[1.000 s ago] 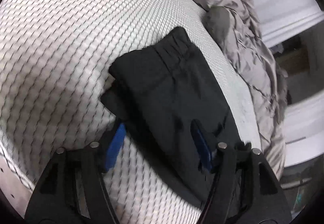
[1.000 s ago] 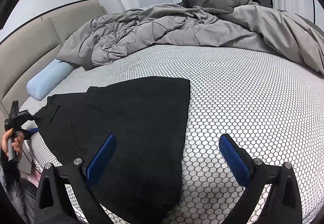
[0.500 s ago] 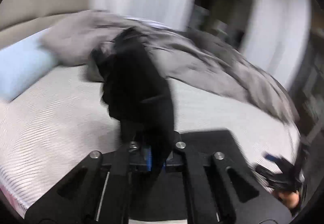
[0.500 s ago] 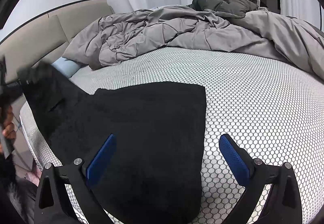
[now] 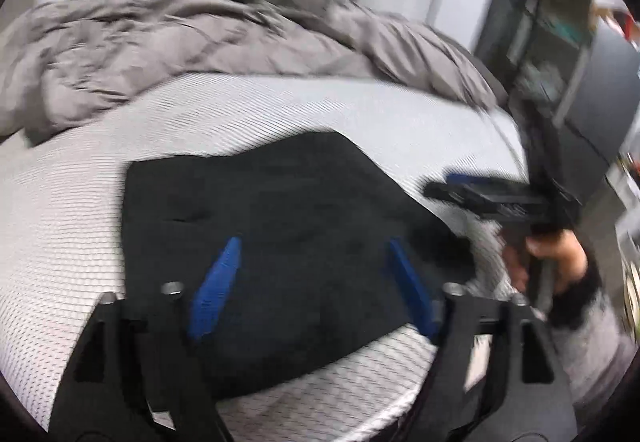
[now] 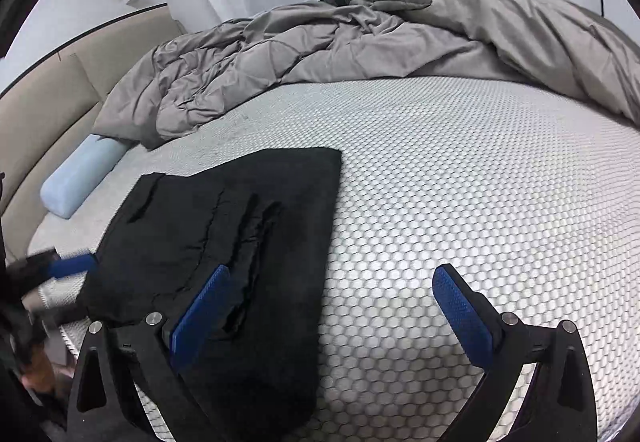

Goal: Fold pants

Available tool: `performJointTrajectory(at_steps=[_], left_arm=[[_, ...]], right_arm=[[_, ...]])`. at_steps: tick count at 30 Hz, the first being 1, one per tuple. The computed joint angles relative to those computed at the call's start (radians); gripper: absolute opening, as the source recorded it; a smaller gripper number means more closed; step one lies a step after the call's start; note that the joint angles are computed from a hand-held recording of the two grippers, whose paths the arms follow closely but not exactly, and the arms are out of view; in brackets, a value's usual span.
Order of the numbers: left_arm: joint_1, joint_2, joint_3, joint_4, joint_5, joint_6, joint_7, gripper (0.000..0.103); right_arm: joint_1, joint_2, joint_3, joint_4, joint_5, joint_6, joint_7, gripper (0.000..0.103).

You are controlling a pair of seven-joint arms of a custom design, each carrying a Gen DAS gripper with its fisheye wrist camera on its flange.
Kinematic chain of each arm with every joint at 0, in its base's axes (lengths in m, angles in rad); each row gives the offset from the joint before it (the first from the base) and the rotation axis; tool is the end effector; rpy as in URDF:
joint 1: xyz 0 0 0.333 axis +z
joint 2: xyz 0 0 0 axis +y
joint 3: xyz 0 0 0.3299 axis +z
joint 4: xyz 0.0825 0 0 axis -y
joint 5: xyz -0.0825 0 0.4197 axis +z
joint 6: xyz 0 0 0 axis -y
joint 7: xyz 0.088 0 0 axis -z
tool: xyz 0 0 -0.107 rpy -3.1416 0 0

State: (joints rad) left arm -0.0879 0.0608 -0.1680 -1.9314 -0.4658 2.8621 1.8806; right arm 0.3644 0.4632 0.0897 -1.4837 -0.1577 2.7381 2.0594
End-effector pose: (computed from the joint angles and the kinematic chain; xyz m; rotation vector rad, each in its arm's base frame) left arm 0.6406 -0.1395 0.5541 -1.6278 1.9318 -1.1091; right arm 0.7039 0.3347 0.5021 -1.7331 1.6346 -0.4061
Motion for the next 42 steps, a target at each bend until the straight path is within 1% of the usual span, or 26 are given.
performJointTrajectory(at_steps=[1,4,5,7,8,10,11,12,14,15,16,18,19,21,23,26,27,28,30,31,34,37,38,39,40,42], left_arm=[[0.02,0.025,-0.003,0.017,0.045,0.033,-0.054,0.08],[0.034,0.03,0.05,0.011,0.085,-0.02,-0.145,0.08],[0.049,0.037,0.051,0.013,0.069,-0.031,-0.142,0.08],[0.075,0.049,0.044,0.014,0.018,-0.033,-0.106,0.08],[0.083,0.052,0.041,0.006,0.003,-0.024,-0.089,0.08],[0.097,0.054,0.042,-0.006,-0.007,-0.024,-0.063,0.08],[0.103,0.033,0.039,-0.038,-0.024,-0.018,-0.044,0.08],[0.106,0.035,0.04,-0.041,-0.033,-0.019,-0.035,0.08],[0.111,0.054,0.041,-0.028,-0.046,-0.019,-0.026,0.08],[0.113,0.063,0.041,-0.02,-0.049,-0.016,-0.025,0.08],[0.122,0.061,0.038,-0.021,-0.071,-0.011,-0.004,0.08],[0.118,0.07,0.039,-0.016,-0.061,0.001,-0.016,0.08],[0.118,0.073,0.042,-0.014,-0.052,0.0,-0.027,0.08],[0.111,0.081,0.052,-0.005,-0.007,-0.012,-0.068,0.08],[0.096,0.093,0.071,0.001,0.081,-0.018,-0.143,0.08],[0.101,0.103,0.069,0.006,0.113,-0.022,-0.173,0.08],[0.107,0.104,0.063,0.008,0.106,-0.024,-0.167,0.08],[0.11,0.106,0.06,0.009,0.103,-0.026,-0.164,0.08],[0.115,0.11,0.056,0.012,0.1,-0.028,-0.158,0.08],[0.117,0.115,0.054,0.015,0.095,-0.029,-0.152,0.08],[0.123,0.125,0.048,0.029,0.082,-0.044,-0.143,0.08],[0.117,0.136,0.053,0.041,0.099,-0.044,-0.157,0.08],[0.116,0.139,0.052,0.044,0.101,-0.044,-0.16,0.08],[0.115,0.14,0.054,0.046,0.106,-0.042,-0.166,0.08],[0.111,0.139,0.057,0.046,0.115,-0.035,-0.177,0.08],[0.118,0.132,0.05,0.043,0.102,-0.027,-0.165,0.08]], right_arm=[[-0.03,0.011,0.045,0.011,0.052,0.011,-0.046,0.103],[-0.161,0.063,0.244,0.061,0.297,0.018,-0.289,0.102],[-0.183,0.075,0.283,0.072,0.355,0.011,-0.346,0.101],[-0.212,0.119,0.342,0.132,0.45,-0.05,-0.434,0.089],[-0.204,0.14,0.342,0.167,0.469,-0.094,-0.444,0.084],[-0.148,0.179,0.282,0.241,0.445,-0.183,-0.407,0.058],[-0.109,0.204,0.239,0.29,0.412,-0.24,-0.381,0.056],[-0.083,0.219,0.211,0.315,0.401,-0.255,-0.37,0.051],[-0.032,0.224,0.153,0.337,0.366,-0.258,-0.351,0.029],[-0.015,0.208,0.137,0.317,0.347,-0.221,-0.358,0.01],[0.003,0.168,0.122,0.262,0.326,-0.138,-0.375,0.008],[0.051,0.13,0.067,0.22,0.237,-0.073,-0.346,0.007],[0.085,0.119,0.021,0.216,0.167,-0.08,-0.31,0.007],[0.133,0.14,-0.045,0.257,0.048,-0.175,-0.233,0.007],[0.103,0.187,-0.012,0.317,0.063,-0.283,-0.236,0.011],[0.009,0.163,0.081,0.256,0.195,-0.218,-0.285,0.02],[-0.041,0.14,0.129,0.212,0.281,-0.173,-0.311,0.034],[-0.068,0.127,0.154,0.185,0.335,-0.14,-0.329,0.058],[-0.108,0.116,0.188,0.154,0.423,-0.107,-0.357,0.07],[-0.121,0.128,0.195,0.168,0.497,-0.134,-0.396,0.07],[-0.156,0.218,0.25,0.279,0.568,-0.214,-0.443,0.07],[-0.123,0.314,0.227,0.429,0.58,-0.315,-0.468,0.069],[-0.094,0.334,0.194,0.474,0.552,-0.343,-0.452,0.064],[-0.072,0.355,0.174,0.516,0.492,-0.356,-0.423,0.043],[-0.06,0.352,0.165,0.523,0.486,-0.353,-0.426,0.033],[-0.056,0.283,0.162,0.441,0.51,-0.283,-0.458,0.017]])
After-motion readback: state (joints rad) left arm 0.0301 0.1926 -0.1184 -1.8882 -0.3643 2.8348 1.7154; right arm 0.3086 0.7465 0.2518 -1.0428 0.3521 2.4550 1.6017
